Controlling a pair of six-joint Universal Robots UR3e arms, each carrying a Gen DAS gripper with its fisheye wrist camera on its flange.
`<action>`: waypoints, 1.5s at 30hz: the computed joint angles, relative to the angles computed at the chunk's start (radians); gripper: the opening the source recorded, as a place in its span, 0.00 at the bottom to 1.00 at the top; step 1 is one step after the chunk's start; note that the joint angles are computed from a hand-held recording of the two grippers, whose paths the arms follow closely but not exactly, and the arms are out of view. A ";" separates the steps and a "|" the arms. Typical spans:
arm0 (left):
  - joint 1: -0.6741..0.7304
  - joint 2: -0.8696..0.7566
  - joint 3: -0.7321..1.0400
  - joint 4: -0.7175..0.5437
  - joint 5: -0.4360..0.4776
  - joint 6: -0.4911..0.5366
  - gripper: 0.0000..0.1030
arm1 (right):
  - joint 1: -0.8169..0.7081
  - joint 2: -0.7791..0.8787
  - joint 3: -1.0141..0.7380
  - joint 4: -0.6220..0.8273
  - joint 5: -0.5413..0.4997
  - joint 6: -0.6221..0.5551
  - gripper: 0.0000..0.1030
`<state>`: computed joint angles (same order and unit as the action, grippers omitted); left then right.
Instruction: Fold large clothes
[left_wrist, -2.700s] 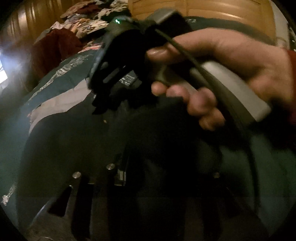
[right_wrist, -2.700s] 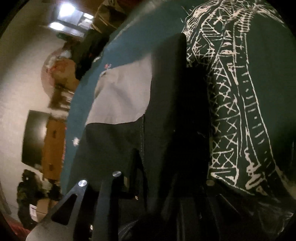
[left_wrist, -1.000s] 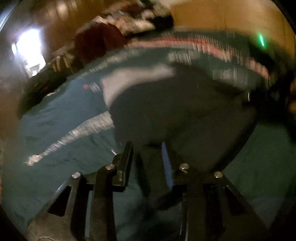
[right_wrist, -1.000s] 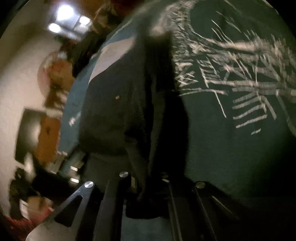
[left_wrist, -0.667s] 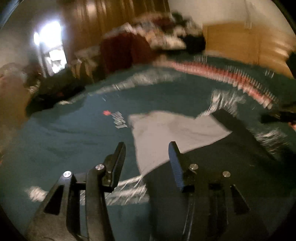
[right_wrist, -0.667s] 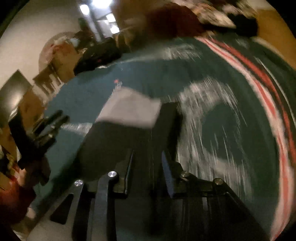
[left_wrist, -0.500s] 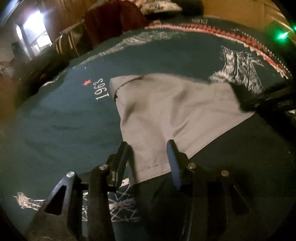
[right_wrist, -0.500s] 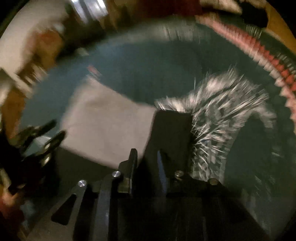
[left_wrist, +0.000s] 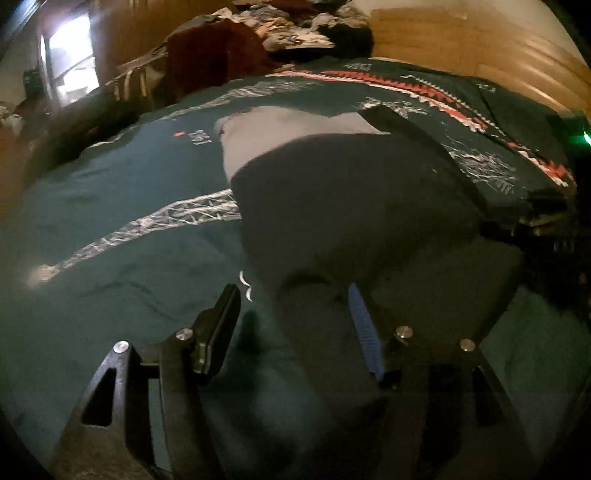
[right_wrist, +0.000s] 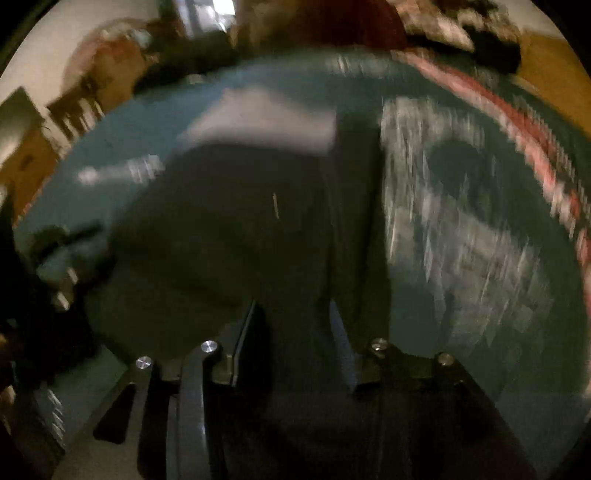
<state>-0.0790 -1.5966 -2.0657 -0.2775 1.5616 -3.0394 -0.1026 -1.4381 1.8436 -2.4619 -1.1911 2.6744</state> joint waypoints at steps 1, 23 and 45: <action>-0.016 0.009 0.034 -0.043 0.022 -0.031 0.56 | 0.001 -0.013 0.043 -0.058 -0.006 0.002 0.44; -0.446 0.331 0.561 -0.790 0.587 -0.531 1.00 | 0.287 -0.520 -0.524 0.643 -0.378 0.372 1.00; -0.758 0.168 0.738 -0.995 0.877 -0.731 1.00 | 0.251 -0.731 -0.383 0.724 -0.441 0.382 1.00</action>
